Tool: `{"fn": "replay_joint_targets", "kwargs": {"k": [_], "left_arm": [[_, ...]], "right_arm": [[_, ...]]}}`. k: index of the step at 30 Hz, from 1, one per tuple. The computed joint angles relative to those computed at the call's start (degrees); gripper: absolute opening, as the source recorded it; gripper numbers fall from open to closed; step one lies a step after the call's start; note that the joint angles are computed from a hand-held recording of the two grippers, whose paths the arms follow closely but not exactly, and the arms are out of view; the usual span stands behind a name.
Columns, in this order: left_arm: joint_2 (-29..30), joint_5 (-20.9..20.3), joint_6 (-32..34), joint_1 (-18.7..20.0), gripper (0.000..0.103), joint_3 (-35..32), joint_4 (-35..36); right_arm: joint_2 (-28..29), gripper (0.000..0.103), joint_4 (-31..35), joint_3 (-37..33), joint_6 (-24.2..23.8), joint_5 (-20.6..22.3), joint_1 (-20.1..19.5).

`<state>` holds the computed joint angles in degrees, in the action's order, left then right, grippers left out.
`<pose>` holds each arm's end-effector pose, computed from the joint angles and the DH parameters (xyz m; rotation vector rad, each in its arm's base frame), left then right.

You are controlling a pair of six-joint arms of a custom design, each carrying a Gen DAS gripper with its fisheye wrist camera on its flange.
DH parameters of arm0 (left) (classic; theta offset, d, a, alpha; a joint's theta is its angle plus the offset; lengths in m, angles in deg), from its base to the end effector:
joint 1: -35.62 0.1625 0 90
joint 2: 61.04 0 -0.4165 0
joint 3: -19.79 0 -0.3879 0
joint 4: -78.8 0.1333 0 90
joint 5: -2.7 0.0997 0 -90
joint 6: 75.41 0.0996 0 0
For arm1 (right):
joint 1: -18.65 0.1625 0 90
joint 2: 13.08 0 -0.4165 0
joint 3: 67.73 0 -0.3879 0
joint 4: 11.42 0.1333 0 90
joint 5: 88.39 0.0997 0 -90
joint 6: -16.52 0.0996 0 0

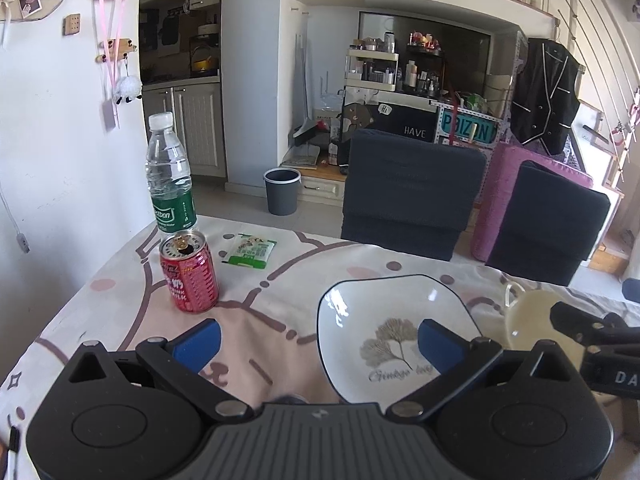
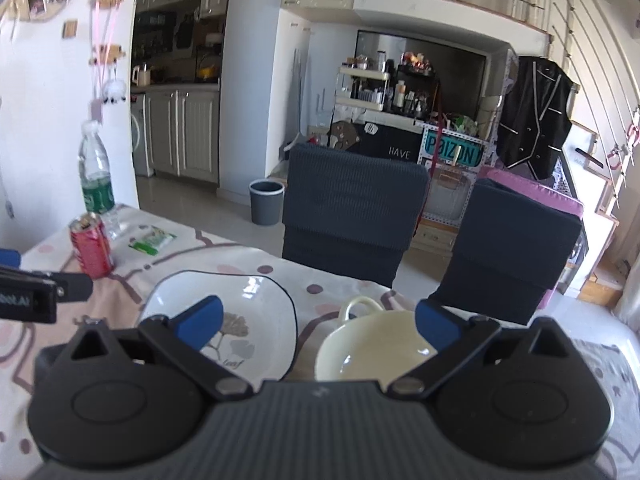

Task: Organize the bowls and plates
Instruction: 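Move both grippers toward the white ginkgo-print square plate, then close the right gripper on the plate rim while the left gripper grasps the opposite rim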

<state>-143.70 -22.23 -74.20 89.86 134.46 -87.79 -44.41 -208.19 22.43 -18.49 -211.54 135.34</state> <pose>-0.1006 -0.5223 0.4101 0.1375 2.0541 -1.1569 0.3782 -0.5768 0.0653 0.9335 -2.1663 0.9865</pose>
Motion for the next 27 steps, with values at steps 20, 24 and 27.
{"fn": "replay_joint_targets", "kwargs": {"k": [20, 24, 27], "left_arm": [[7.4, -14.6, -0.1, 12.8, 0.103, -11.7, 8.2], [6.2, -18.6, -3.4, 14.4, 0.103, -13.4, 12.7], [5.4, -21.5, -2.7, 15.4, 0.103, -13.6, 11.8]], "right_arm": [[9.2, 0.073, 37.6, -23.4, 12.6, 6.4, -5.5], [11.3, 0.045, 44.8, -27.9, 16.9, 4.0, -5.3], [12.1, 0.031, 48.2, -29.4, 17.3, 1.8, -5.2]]}}
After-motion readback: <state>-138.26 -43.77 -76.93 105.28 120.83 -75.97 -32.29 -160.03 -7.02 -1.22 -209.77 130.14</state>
